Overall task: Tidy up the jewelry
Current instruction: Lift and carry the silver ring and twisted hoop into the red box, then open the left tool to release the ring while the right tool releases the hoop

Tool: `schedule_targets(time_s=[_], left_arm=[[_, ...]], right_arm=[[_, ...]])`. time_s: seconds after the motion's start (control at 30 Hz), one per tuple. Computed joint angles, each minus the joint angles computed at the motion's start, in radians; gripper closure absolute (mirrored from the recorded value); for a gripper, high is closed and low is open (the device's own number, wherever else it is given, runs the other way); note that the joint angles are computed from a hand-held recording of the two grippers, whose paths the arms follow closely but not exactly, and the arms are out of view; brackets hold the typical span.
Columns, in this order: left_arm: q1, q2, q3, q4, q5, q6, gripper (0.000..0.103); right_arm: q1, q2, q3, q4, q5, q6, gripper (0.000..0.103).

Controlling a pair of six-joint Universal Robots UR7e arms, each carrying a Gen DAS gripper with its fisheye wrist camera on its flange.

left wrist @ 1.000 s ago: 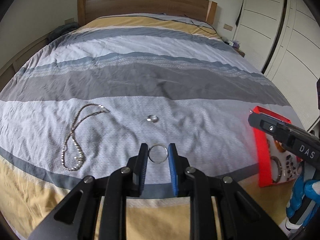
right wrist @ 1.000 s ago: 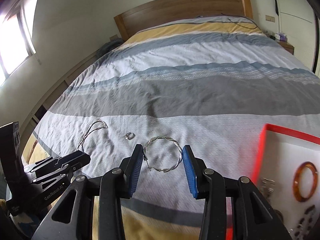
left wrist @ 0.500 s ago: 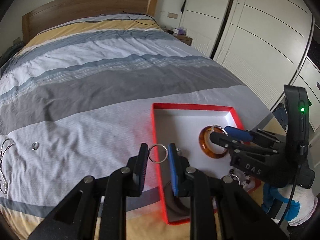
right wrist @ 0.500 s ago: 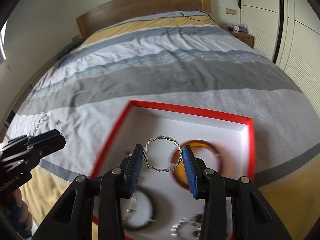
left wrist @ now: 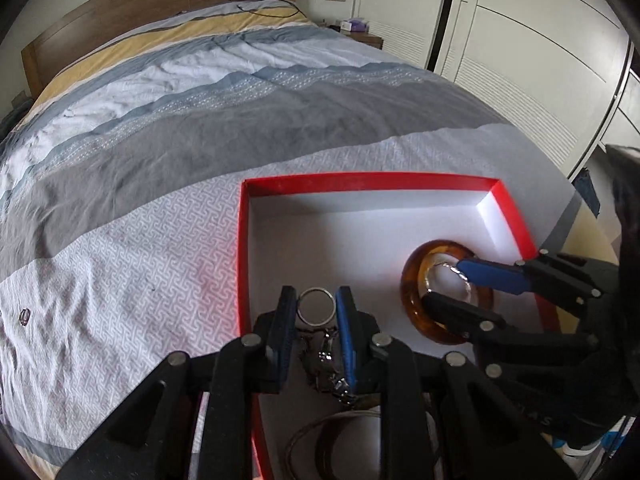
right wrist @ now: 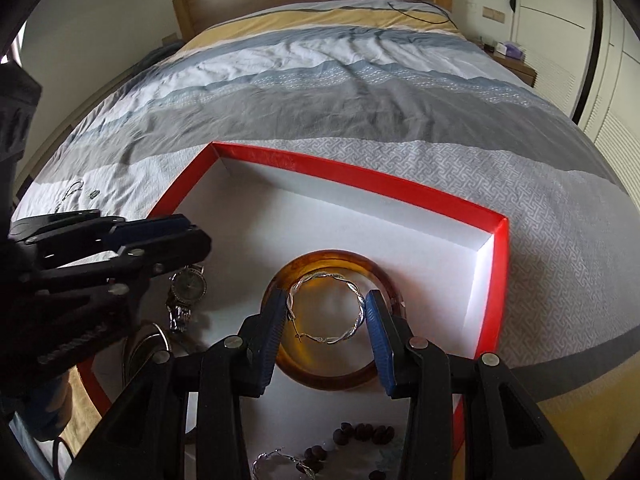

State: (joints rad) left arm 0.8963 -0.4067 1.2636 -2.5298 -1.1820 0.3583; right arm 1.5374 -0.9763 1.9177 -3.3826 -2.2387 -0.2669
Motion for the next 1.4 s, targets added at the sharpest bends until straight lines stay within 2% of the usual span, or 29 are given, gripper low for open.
schedule_targets(time_s=[0.1, 0.4, 0.9, 1.07, 1.1, 1.13, 1.23, 1.3, 1.4], left_arm=[[-0.001, 0.006, 0.009, -0.027, 0.003, 0.025, 0.084], [0.022, 0.019, -0.016, -0.012, -0.048, 0.013, 0.083], [0.031, 0.009, -0.006, -0.017, -0.067, 0.012, 0.083], [0.034, 0.007, -0.016, 0.005, -0.079, 0.003, 0.083], [0.034, 0.007, -0.018, 0.009, -0.081, 0.0, 0.083], [0.034, 0.004, -0.019, 0.015, -0.086, -0.004, 0.083], [0.032, -0.01, -0.012, 0.034, -0.104, -0.017, 0.079], [0.024, -0.026, 0.013, 0.016, -0.1, -0.017, 0.065], [0.017, -0.051, 0.04, 0.011, -0.103, -0.023, 0.062]], right_arm=[[-0.001, 0.003, 0.004, -0.002, 0.005, -0.017, 0.062], [-0.006, 0.011, 0.01, -0.024, 0.009, -0.053, 0.062], [0.017, 0.026, -0.005, -0.021, -0.042, -0.065, 0.061], [0.03, 0.025, 0.0, -0.023, -0.06, -0.068, 0.057], [0.034, 0.025, 0.004, -0.026, -0.069, -0.069, 0.055], [0.037, 0.02, 0.012, -0.03, -0.074, -0.064, 0.048], [0.042, 0.0, 0.044, -0.044, -0.082, -0.026, 0.044], [0.048, -0.012, 0.069, -0.064, -0.092, -0.002, 0.044], [0.061, -0.035, 0.106, -0.089, -0.107, 0.033, 0.043]])
